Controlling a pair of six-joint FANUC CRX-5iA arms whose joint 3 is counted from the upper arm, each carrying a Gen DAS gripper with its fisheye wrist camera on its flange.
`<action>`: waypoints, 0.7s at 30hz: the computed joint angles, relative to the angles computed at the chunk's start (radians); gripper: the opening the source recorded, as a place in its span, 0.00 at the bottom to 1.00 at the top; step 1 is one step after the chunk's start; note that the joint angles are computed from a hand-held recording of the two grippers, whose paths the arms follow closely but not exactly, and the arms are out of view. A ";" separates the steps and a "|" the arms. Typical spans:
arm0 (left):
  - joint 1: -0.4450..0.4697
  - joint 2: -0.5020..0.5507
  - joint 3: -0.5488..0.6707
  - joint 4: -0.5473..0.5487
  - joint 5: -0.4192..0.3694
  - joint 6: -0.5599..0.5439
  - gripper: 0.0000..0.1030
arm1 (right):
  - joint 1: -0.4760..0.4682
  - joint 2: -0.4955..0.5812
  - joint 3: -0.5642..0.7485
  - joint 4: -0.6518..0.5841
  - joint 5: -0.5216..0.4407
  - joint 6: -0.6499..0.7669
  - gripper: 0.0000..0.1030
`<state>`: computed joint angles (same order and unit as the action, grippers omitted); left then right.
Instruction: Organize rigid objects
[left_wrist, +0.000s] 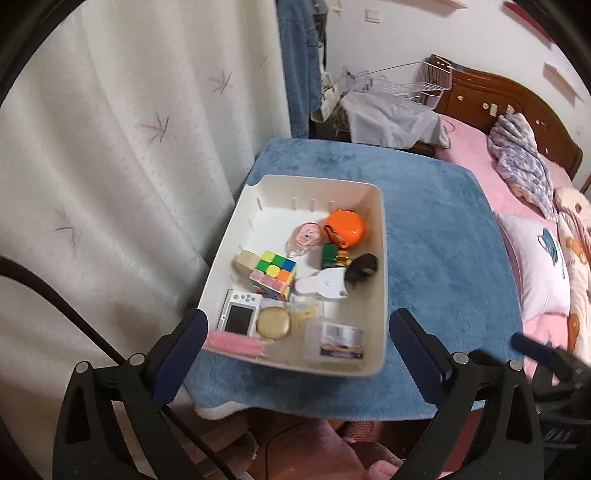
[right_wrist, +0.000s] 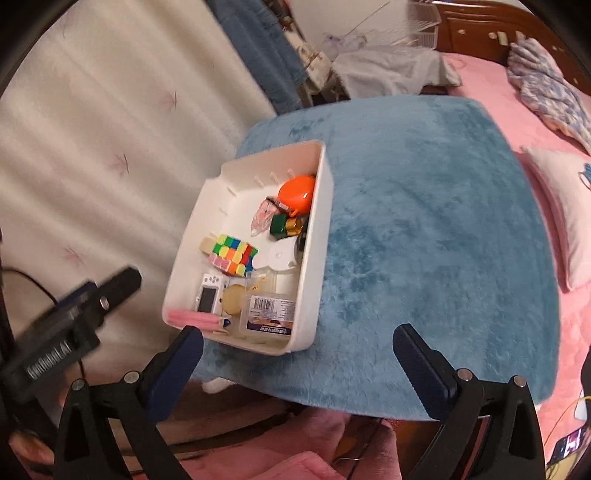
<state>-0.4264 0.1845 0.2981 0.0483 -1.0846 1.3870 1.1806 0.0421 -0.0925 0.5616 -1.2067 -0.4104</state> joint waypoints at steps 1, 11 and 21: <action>-0.012 -0.024 -0.022 -0.013 0.011 0.008 0.96 | 0.022 -0.009 0.001 0.007 -0.038 -0.016 1.00; -0.077 -0.165 -0.176 -0.016 0.116 0.054 0.96 | 0.224 -0.021 0.030 0.109 -0.333 -0.086 1.00; -0.114 -0.213 -0.210 -0.054 0.201 0.150 0.96 | 0.249 -0.015 0.029 0.157 -0.408 -0.014 1.00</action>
